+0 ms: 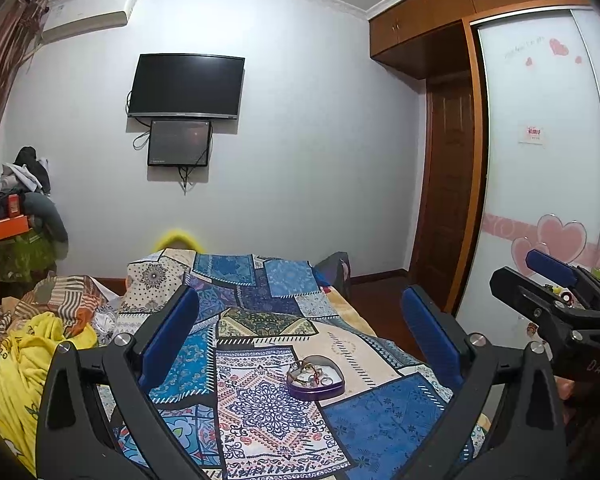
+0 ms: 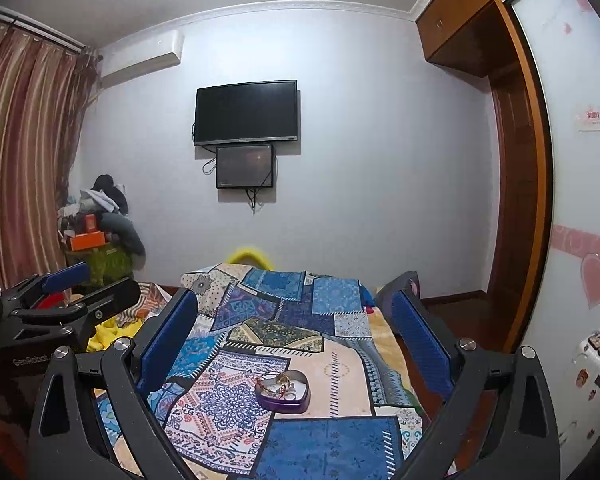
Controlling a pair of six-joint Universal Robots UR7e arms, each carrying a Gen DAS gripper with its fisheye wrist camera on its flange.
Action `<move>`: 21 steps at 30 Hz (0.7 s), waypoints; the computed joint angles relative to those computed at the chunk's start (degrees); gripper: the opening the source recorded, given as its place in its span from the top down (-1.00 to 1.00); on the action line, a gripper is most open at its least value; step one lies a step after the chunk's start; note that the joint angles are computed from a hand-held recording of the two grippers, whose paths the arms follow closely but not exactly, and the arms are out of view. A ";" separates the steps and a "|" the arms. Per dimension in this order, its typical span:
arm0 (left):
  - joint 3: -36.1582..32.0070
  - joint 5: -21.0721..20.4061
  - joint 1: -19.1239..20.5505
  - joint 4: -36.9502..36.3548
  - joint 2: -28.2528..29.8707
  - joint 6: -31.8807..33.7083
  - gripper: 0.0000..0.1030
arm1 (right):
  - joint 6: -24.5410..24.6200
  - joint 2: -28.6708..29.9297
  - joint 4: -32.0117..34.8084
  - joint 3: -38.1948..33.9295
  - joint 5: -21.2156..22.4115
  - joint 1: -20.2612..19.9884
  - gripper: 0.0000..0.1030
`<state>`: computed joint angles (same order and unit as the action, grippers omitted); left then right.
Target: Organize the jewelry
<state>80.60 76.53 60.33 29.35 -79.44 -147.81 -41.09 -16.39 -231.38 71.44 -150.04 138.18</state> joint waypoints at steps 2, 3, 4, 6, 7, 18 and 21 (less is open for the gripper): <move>0.00 0.00 0.00 0.00 0.00 0.00 -0.98 | 0.07 -0.05 0.31 -0.06 -0.09 0.05 -0.88; 0.01 0.01 0.00 0.02 0.00 0.06 -0.98 | 0.20 -0.03 0.49 -0.10 -0.08 0.01 -0.88; 0.01 0.01 0.00 0.02 0.00 0.06 -0.98 | 0.37 -0.09 0.78 -0.15 -0.07 0.00 -0.88; 0.03 -0.01 -0.03 0.11 0.07 0.17 -0.98 | 0.49 -0.17 0.79 0.00 0.02 -0.03 -0.88; -0.03 0.04 -0.02 0.23 0.12 0.18 -0.98 | 0.60 -0.26 0.95 0.01 0.00 0.00 -0.88; 0.10 0.18 0.01 0.30 0.12 0.21 -0.99 | 1.38 -0.42 1.54 0.22 -0.60 0.04 -0.88; -0.02 0.18 -0.11 0.60 0.15 0.00 -0.99 | 1.70 -0.54 1.70 0.34 -0.75 0.08 -0.88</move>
